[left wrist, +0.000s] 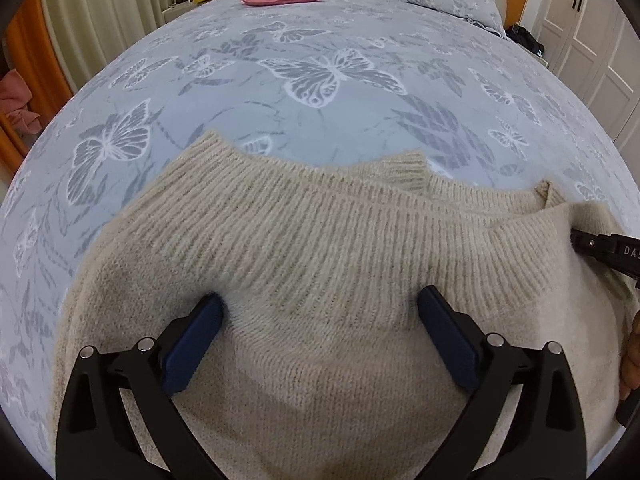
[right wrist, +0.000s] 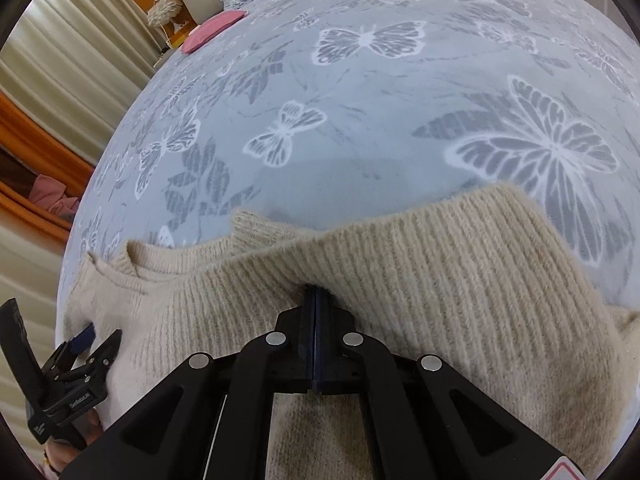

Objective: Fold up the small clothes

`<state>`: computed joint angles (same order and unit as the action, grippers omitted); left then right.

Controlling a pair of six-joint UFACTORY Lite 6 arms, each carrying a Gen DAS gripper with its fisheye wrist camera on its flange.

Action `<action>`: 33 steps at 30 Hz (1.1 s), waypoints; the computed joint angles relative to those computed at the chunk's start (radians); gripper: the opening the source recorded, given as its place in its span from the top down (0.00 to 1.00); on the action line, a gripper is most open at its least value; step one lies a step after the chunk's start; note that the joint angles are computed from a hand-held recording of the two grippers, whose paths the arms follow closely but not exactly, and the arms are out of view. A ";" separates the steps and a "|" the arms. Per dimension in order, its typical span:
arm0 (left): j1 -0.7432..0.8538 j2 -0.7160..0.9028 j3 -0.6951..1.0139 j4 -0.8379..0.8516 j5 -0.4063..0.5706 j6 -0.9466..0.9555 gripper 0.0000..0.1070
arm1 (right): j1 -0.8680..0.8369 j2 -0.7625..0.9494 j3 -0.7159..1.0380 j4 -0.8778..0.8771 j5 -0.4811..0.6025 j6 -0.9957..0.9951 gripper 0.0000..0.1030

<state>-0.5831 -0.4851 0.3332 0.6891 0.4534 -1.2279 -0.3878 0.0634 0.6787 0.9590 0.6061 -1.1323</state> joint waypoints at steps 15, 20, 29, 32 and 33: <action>0.308 -0.071 -0.032 -0.016 -0.064 0.163 0.14 | 0.612 0.012 0.027 0.019 -0.200 0.303 1.00; 0.316 -0.117 -0.029 -0.036 -0.043 0.198 0.16 | 0.585 -0.130 -0.010 -0.068 -0.126 0.442 0.93; 0.361 -0.088 -0.048 -0.050 -0.090 0.165 0.15 | 0.780 -0.011 0.023 0.115 -0.232 0.321 0.99; 0.345 -0.099 -0.050 0.032 -0.089 0.097 0.15 | 0.592 -0.184 -0.022 0.028 -0.080 0.365 1.00; 0.334 -0.111 -0.050 0.023 -0.077 0.109 0.15 | 0.489 -0.289 -0.057 -0.058 -0.031 0.409 0.99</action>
